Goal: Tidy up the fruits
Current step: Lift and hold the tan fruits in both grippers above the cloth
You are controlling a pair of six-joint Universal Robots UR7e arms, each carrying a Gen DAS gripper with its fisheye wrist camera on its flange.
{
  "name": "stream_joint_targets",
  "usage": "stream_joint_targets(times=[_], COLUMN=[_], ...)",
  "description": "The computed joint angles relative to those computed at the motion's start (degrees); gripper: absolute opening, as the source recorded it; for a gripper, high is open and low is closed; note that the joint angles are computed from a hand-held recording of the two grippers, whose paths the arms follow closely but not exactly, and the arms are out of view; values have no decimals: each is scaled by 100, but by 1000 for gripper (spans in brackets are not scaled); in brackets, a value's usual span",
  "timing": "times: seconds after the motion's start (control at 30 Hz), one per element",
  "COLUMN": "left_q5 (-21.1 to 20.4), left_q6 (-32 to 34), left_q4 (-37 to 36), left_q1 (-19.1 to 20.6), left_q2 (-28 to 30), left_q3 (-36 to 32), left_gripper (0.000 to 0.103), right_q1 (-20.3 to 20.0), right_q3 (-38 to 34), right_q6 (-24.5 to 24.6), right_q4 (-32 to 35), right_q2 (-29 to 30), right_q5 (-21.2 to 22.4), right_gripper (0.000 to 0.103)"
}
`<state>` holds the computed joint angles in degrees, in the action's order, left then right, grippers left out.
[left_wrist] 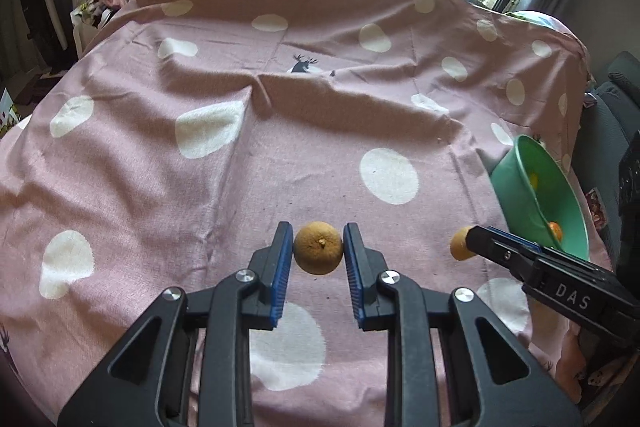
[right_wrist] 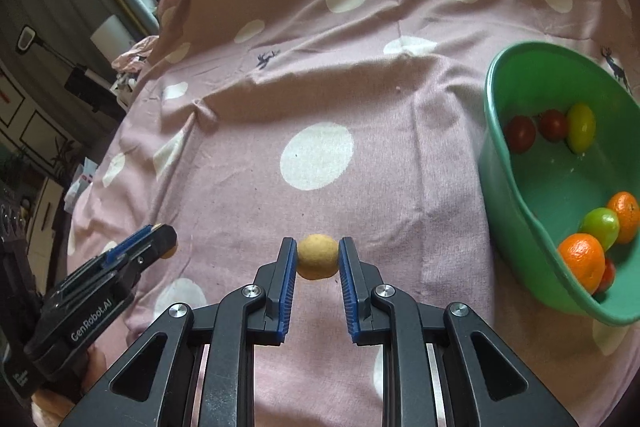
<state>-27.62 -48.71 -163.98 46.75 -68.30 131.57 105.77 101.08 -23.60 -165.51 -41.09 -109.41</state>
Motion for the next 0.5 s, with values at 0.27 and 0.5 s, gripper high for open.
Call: stream_joint_targets(times=[0.27,0.5], left_q5=[284,51], left_q6=[697,1712], left_q4=[-512,-1254], left_q1=[-530,-693], left_q2=[437,1134], left_q3=[-325,-909], left_gripper=[26,26], right_q1=[-78,-232], right_q3=[296,523], right_q6=[-9,29], right_q4=[-498,-959], right_q2=[-582,-1038], right_q5=[626,980], right_gripper=[22,22])
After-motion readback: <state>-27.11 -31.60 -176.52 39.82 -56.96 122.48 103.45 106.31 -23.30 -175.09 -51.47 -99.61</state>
